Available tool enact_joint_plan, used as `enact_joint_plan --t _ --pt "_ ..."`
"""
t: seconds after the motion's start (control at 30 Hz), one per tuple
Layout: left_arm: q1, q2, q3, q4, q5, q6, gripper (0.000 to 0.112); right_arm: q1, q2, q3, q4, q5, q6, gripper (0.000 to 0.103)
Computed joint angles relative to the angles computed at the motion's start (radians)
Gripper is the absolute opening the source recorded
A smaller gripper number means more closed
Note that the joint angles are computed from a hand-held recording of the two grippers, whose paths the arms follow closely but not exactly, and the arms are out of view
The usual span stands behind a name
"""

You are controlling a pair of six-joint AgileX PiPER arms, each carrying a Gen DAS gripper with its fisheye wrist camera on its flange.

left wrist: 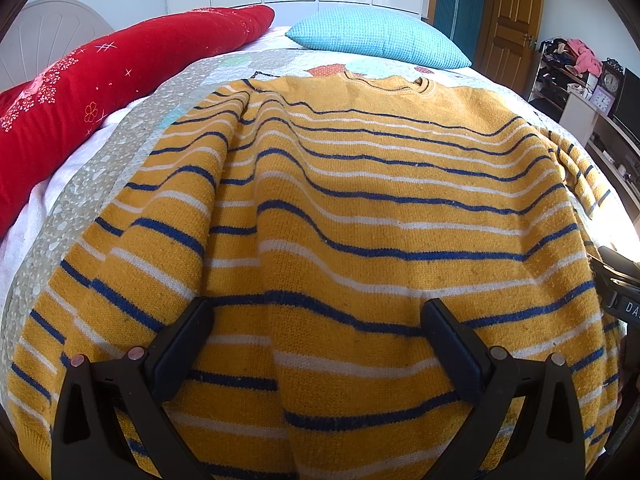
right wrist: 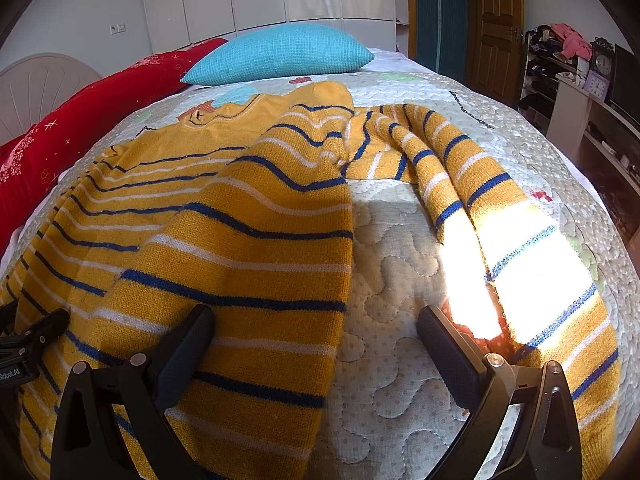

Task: Fold small clothes

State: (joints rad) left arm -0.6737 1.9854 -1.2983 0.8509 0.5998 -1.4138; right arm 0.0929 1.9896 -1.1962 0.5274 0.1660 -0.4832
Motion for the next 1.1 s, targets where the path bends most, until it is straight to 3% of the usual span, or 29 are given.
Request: enact_joint_plan --t 1.1 --pt "-0.004 0.003 -0.002 0.006 0.004 -0.007 0.103 -0.005 -0.001 0.002 0.016 -0.003 -0.02 0.103"
